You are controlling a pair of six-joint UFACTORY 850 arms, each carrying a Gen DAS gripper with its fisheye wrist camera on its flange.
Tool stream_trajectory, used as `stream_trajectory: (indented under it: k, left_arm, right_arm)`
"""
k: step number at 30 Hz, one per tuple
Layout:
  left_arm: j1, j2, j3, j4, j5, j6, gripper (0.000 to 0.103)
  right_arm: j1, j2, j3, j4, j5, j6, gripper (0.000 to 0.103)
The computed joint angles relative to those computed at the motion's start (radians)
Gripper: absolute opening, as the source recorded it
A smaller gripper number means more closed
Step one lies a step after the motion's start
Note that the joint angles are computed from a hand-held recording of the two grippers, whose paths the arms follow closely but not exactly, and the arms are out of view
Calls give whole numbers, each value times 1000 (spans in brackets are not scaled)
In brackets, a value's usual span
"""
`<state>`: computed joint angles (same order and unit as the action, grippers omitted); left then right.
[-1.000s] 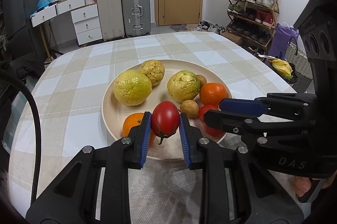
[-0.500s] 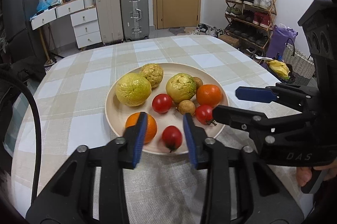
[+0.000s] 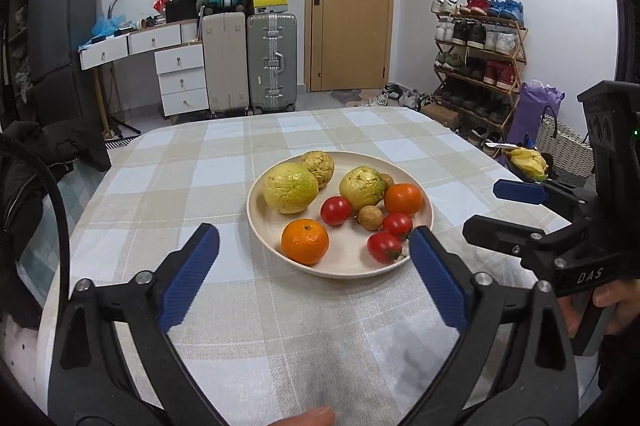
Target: Organize fruits
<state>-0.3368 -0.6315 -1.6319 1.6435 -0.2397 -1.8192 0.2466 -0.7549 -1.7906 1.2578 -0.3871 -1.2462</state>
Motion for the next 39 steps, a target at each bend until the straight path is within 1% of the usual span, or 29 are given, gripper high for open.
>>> stream_trajectory:
  k: [2, 4, 9, 10, 14, 18, 20, 26, 33, 39]
  left_arm:
    - [-5, 22, 38, 122, -13, -119, 100]
    - [-9, 36, 63, 178, -17, -176, 102]
    - [-16, 54, 99, 261, -33, -266, 102]
    - [-18, 57, 108, 284, -39, -290, 102]
    - [-31, 60, 124, 287, -76, -291, 102]
    - [-37, 80, 158, 389, -115, -403, 102]
    - [-36, 82, 159, 405, -118, -422, 102]
    - [-38, 90, 171, 415, -125, -430, 102]
    - [-36, 90, 167, 428, -108, -439, 102]
    - [-31, 84, 159, 400, -93, -429, 102]
  right_arm:
    - [-3, 17, 31, 86, -7, -95, 103]
    - [-4, 37, 66, 188, -8, -209, 103]
    - [-5, 82, 142, 382, -17, -434, 103]
    - [-6, 88, 155, 413, -20, -468, 103]
    - [-8, 106, 188, 521, -32, -579, 103]
    - [-6, 126, 224, 659, -41, -733, 103]
    - [-7, 133, 237, 699, -52, -781, 103]
    - [-2, 143, 260, 787, -63, -894, 103]
    - [-6, 137, 249, 760, -61, -847, 103]
    - [-7, 145, 259, 757, -60, -843, 103]
